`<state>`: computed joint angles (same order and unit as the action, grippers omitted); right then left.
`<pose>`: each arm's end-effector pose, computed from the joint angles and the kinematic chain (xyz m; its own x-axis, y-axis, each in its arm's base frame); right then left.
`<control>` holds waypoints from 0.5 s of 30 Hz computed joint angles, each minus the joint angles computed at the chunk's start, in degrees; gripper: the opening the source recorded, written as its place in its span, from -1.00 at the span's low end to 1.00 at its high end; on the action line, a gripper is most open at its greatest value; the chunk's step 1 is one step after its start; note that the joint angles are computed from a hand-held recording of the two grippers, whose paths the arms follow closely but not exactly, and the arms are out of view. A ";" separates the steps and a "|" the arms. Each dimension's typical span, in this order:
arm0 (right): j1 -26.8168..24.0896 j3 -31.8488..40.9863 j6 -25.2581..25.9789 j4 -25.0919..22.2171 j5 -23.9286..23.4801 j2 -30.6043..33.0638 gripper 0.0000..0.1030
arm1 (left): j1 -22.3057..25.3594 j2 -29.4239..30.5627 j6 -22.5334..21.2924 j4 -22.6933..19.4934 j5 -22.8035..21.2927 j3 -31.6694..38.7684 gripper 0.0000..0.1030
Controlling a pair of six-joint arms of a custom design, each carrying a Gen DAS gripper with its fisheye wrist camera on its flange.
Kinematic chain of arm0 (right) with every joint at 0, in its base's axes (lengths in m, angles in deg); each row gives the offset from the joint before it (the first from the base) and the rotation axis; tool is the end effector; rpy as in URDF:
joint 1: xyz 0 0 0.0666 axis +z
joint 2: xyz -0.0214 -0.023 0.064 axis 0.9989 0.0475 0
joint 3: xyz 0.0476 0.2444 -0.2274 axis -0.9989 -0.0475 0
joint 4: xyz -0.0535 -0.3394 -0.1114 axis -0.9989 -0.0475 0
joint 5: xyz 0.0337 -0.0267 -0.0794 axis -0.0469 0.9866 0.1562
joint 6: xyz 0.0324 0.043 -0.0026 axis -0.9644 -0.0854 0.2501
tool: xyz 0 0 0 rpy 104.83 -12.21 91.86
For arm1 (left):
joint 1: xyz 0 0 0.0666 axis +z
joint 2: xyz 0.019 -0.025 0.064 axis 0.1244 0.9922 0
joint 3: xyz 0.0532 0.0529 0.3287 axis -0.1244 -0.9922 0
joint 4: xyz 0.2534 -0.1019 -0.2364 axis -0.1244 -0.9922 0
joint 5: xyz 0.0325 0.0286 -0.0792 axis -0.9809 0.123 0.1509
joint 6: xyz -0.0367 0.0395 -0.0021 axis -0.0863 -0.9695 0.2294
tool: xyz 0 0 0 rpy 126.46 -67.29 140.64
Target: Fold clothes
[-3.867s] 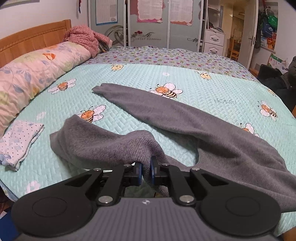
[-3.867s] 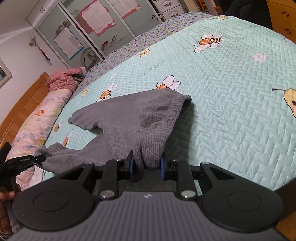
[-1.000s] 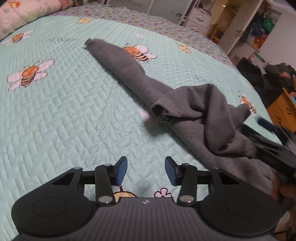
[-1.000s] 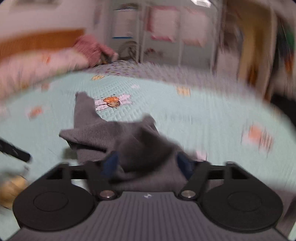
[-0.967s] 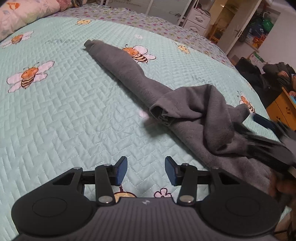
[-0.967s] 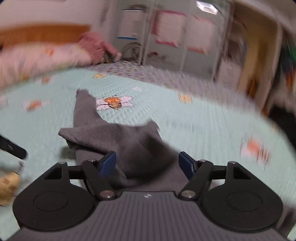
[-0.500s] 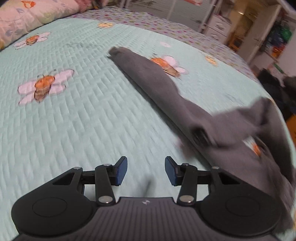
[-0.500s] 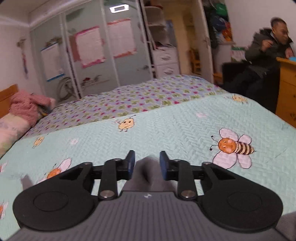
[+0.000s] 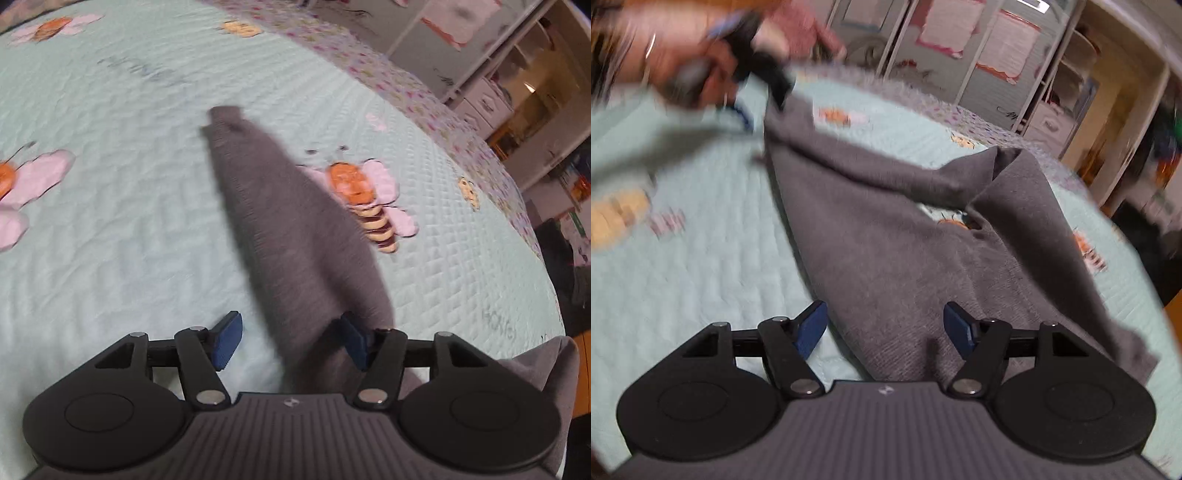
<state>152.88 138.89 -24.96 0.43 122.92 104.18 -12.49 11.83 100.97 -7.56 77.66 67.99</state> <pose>0.1251 0.2110 0.4328 -0.5539 -0.4473 -0.7022 -0.2467 0.8937 -0.3747 0.5159 -0.1853 0.4464 -0.7816 -0.3819 -0.4933 -0.1776 0.8943 -0.4108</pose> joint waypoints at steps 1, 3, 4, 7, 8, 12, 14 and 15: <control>-0.13 -0.07 1.18 0.09 -0.38 0.51 0.15 | -0.77 1.69 -1.62 -2.28 -2.00 3.17 -0.84; -3.32 0.66 6.01 3.06 -3.53 1.06 -0.87 | -2.14 4.25 -3.55 -5.87 -4.93 8.91 -0.85; -5.81 0.98 6.23 4.22 -5.53 0.46 -0.87 | -2.57 4.86 -4.57 -6.18 -5.37 10.91 -0.85; -22.40 1.85 -2.28 12.46 -21.01 -4.59 -0.87 | -4.01 8.08 -11.01 -4.93 -5.21 19.22 -0.82; -29.03 1.30 -8.03 14.89 -27.01 -6.47 -0.84 | -4.29 8.99 -13.49 -3.25 -4.23 21.26 -0.77; -48.06 2.56 -20.40 14.19 -37.06 -6.19 -0.48 | -5.25 15.02 -16.45 -5.71 -3.03 32.69 -0.33; -48.30 2.89 -16.88 12.63 -36.69 -6.83 -0.48 | -5.85 14.70 -15.89 -7.13 -7.29 31.97 -0.24; -47.45 1.70 -15.99 13.61 -37.03 -8.87 -0.46 | -6.01 13.96 -15.36 -7.31 -9.07 30.39 -0.23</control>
<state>105.43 140.60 -40.96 14.03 85.89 95.31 -18.50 25.79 85.61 -14.87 68.58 98.38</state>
